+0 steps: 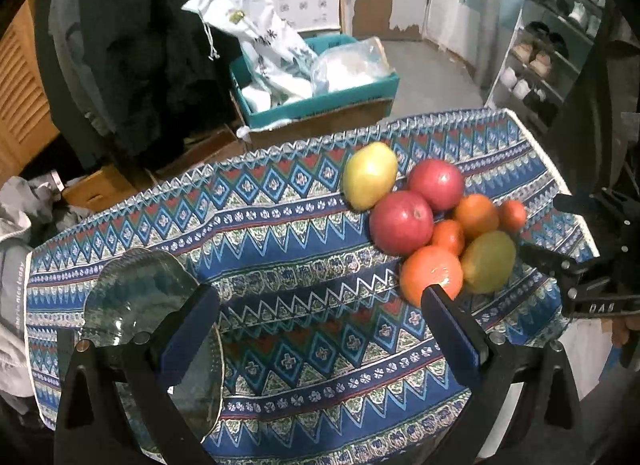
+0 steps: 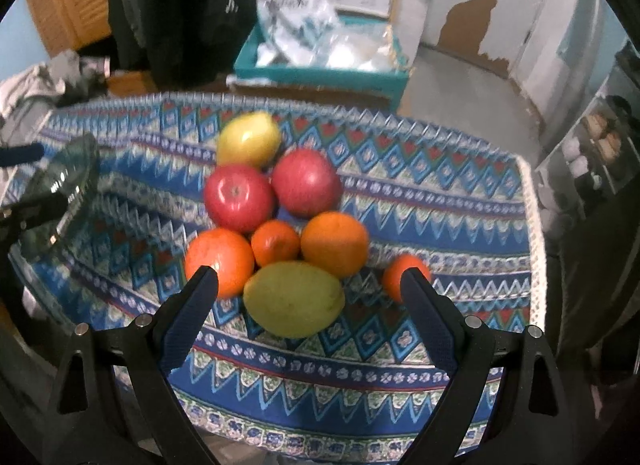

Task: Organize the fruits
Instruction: 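Move both tools forward over the fruit pile, then close the right tool on the green pomelo while the left tool grasps a large orange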

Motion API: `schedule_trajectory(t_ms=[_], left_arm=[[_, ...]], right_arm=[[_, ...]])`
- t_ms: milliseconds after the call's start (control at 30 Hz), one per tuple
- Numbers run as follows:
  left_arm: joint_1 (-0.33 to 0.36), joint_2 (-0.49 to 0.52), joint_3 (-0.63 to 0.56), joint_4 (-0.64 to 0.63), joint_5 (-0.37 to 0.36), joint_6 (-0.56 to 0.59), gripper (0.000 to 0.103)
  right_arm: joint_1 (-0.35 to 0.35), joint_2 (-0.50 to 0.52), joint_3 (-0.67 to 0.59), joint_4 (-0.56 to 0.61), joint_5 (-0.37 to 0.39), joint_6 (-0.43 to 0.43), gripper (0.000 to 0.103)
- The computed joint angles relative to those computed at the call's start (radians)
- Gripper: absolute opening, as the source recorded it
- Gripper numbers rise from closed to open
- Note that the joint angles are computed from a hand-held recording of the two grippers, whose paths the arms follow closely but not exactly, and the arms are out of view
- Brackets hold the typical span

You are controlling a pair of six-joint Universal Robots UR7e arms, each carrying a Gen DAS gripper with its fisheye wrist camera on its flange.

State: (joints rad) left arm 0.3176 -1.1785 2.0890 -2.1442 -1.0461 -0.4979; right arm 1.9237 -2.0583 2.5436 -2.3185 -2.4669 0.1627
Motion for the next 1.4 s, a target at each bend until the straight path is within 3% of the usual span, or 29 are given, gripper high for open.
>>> schedule_trajectory(t_ms=[333,567,800,1000,1100,1400], left_arm=[[0.016,0.068,0.032,-0.053,-0.001,0.060,0.102],[0.033,0.109,0.021,-0.071,-0.003,0.094,0.102],[0.042,0.149,0.015,-0.084,-0.025,0.122,0.102],[0.053,0.169,0.002,-0.099,-0.075,0.125,0.102],[0.051,0.185,-0.004,-0.119,-0.089,0.138,0.102],[0.051,0.246,-0.029,-0.176,-0.185,0.156,0.102]], right_arm=[[-0.124,0.050,0.041,-0.053,0.026,-0.079,0.091],[-0.223,0.056,0.076,-0.128,0.095,-0.158,0.091],[-0.274,0.123,0.105,-0.261,0.113,-0.259,0.091],[-0.295,0.119,0.113,-0.294,0.148,-0.299,0.085],[-0.295,0.087,0.120,-0.283,0.148,-0.301,0.084],[-0.357,-0.211,0.126,-0.076,0.175,-0.253,0.085]])
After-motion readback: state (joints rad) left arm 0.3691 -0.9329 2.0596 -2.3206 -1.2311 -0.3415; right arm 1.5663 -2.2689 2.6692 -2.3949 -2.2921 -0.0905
